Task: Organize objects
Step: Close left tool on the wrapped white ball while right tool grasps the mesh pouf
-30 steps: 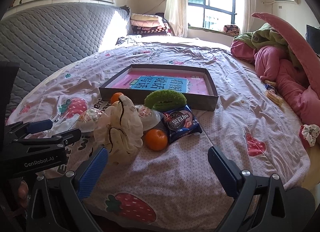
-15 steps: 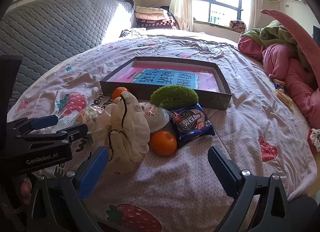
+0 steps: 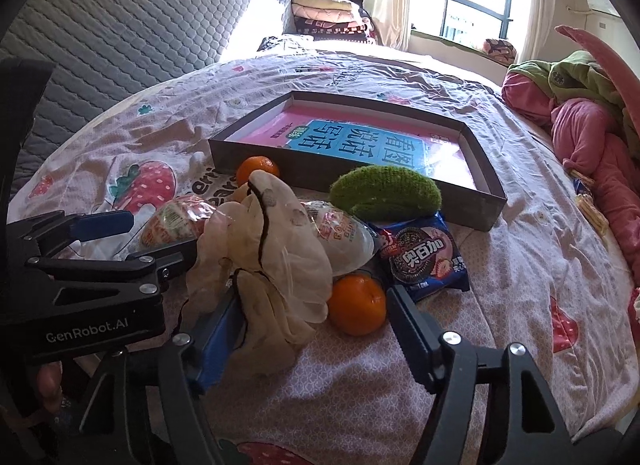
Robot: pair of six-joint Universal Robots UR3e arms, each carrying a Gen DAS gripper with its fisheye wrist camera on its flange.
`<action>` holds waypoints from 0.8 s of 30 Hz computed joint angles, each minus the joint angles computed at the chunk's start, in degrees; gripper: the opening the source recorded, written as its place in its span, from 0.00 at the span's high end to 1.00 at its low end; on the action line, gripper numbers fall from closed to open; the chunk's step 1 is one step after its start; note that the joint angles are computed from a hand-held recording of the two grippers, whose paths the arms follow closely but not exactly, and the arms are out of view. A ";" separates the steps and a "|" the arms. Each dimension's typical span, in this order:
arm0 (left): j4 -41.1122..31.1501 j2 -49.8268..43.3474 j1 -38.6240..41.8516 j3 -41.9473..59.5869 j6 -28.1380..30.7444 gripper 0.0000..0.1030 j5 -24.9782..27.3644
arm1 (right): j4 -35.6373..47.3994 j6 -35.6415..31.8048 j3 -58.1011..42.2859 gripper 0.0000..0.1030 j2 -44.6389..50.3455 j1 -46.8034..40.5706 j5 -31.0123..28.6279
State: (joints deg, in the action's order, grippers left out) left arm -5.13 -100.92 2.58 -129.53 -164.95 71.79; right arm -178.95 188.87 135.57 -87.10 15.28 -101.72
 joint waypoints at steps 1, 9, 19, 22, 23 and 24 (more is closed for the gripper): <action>-0.39 -0.45 -0.07 0.53 -0.11 0.20 -0.14 | -0.09 -0.44 -0.44 0.43 0.70 0.27 -0.27; -2.17 -4.76 -1.59 5.00 -1.75 0.20 0.21 | -6.38 -2.86 2.47 0.77 0.99 -0.99 2.94; -0.79 -6.73 -2.33 5.30 -2.13 0.49 -1.22 | -11.27 -3.62 6.39 0.84 -0.47 -4.76 8.65; 0.15 -5.39 -1.22 3.54 -1.59 0.49 -2.92 | -12.20 -3.69 7.22 0.84 -1.04 -5.21 9.19; 0.77 -4.79 -0.78 2.77 -1.45 0.49 -3.64 | -12.53 -3.67 7.60 0.84 -1.32 -5.45 9.55; 1.23 -4.11 -0.55 2.08 -1.10 0.49 -4.12 | -12.95 -3.62 7.95 0.85 -1.56 -5.58 9.67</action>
